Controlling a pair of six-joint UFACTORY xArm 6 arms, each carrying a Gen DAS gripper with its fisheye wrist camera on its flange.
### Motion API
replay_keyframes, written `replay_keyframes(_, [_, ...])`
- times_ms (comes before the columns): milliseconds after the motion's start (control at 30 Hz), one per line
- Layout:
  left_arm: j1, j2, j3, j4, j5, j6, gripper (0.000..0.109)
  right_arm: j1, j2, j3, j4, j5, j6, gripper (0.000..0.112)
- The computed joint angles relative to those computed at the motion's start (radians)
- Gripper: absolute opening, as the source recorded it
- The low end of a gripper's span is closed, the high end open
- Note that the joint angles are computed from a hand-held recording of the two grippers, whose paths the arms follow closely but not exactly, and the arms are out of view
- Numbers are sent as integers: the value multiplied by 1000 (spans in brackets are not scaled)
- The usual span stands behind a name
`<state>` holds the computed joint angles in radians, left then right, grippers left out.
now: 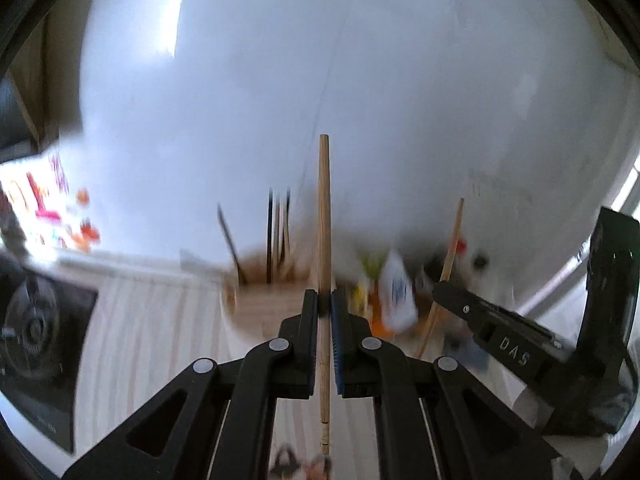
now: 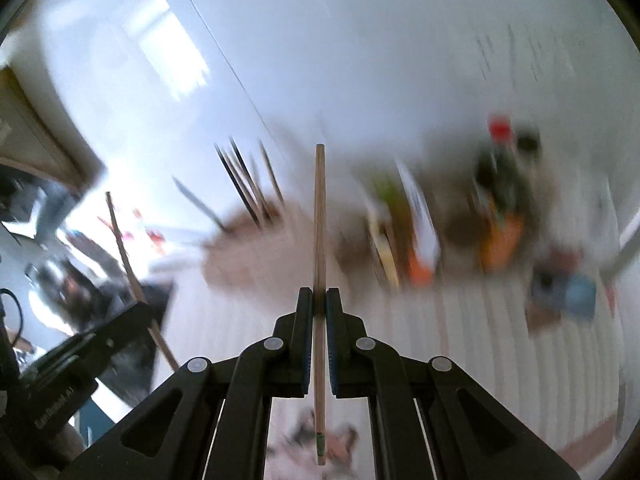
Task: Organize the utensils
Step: 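Lift both wooden chopsticks up over the cream holder, then release both wooden chopsticks into the holder, opening both tools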
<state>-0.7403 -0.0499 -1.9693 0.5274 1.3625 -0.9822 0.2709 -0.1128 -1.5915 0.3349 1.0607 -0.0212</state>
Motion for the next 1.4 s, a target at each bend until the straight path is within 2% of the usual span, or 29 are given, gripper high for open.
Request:
replay_keyframes(100, [51, 86, -135, 50, 21, 41, 4, 16, 132, -191, -2, -52, 11, 7])
replay_keyframes(200, [117, 134, -188, 64, 9, 48, 4, 37, 267, -364, -14, -101, 45, 7])
replay_keyframes(400, [223, 155, -133, 74, -67, 9, 4, 76, 500, -637, -38, -163, 82, 7])
replay_keyframes(500, [254, 150, -90, 73, -99, -5, 4, 100, 557, -678, -56, -224, 73, 7])
replay_keyframes(633, [279, 161, -63, 76, -121, -7, 4, 122, 575, -649, -77, -312, 65, 7])
replay_keyframes(733, [287, 162, -41, 68, -132, -5, 4, 129, 609, -674, -77, -328, 64, 7])
replay_keyframes(967, [307, 149, 14, -2, -157, 28, 4, 133, 589, -589, -49, -369, 23, 7])
replay_keyframes(1067, [306, 130, 33, -33, -161, 38, 6, 133, 586, -579, -31, -352, -3, 7])
replay_keyframes(1200, [282, 116, 4, -48, -107, 61, 10, 123, 604, -628, -4, -231, -24, 8])
replay_keyframes(1267, [255, 112, -19, -15, -57, 53, 25, 120, 594, -618, -4, -204, -24, 10])
replay_keyframes(1333, [231, 90, -15, 14, -14, 33, 72, 117, 567, -582, 8, -196, -34, 23])
replay_keyframes(1400, [198, 39, 35, 71, 13, -11, 78, 113, 523, -526, -1, -198, -34, 29])
